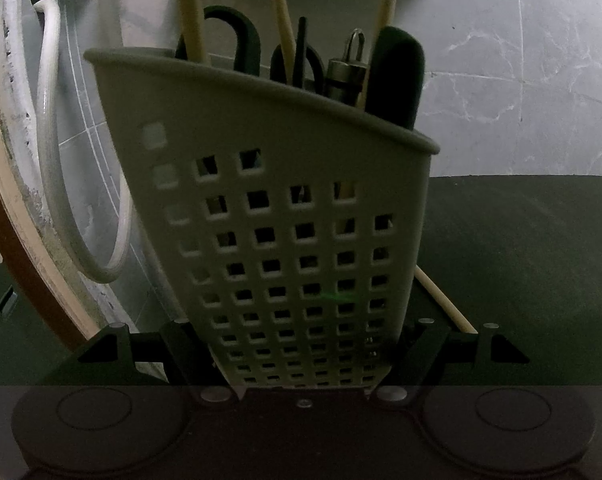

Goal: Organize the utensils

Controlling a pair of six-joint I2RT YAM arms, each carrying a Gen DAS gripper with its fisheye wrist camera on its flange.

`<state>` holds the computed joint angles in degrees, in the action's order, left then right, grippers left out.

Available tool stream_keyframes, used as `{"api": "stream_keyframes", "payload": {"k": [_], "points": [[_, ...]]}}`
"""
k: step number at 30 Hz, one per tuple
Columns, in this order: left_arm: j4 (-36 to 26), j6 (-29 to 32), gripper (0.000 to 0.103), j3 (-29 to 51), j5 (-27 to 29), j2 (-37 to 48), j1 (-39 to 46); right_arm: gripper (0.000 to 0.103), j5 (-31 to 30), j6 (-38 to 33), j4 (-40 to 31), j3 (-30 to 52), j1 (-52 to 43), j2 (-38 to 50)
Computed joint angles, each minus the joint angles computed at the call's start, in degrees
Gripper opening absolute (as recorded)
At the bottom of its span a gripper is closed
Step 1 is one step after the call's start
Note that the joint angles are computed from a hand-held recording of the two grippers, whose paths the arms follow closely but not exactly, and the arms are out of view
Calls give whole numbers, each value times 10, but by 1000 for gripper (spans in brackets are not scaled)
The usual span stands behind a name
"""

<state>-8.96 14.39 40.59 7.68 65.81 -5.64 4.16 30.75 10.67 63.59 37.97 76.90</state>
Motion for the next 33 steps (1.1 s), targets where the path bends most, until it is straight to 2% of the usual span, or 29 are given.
{"api": "stream_keyframes", "payload": {"k": [4,7,8,9,11,16,17,19,22,24,26,29,33], "points": [[0,1,77,-1,2,-1,1,6,14,-21,-27,4,19,30],[1,2,77,-2,2,0,2,10,21,-33,-83,16,34,43],[2,2,77,-2,3,0,2,13,23,-37,-101,23,38,46],[2,2,77,-2,4,0,2,25,20,-39,-111,25,40,46],[1,2,77,-2,5,0,2,35,30,-43,-114,11,49,27],[1,2,77,-1,6,1,3,51,76,-43,-122,-20,48,-38],[1,2,77,-1,8,2,4,61,99,-41,-135,-19,48,-46],[1,1,77,-1,8,1,4,64,134,-34,-141,-31,41,-65],[1,2,77,0,9,2,6,73,153,-13,-164,-42,22,-88],[0,2,77,0,8,2,5,85,170,-8,-185,-47,17,-98],[-2,2,77,1,9,2,6,92,183,8,-233,-44,6,-99],[-8,2,77,4,9,1,7,92,162,39,-341,-4,-9,-50],[-16,-1,76,5,7,-4,8,92,110,44,-430,44,-19,36]]}}
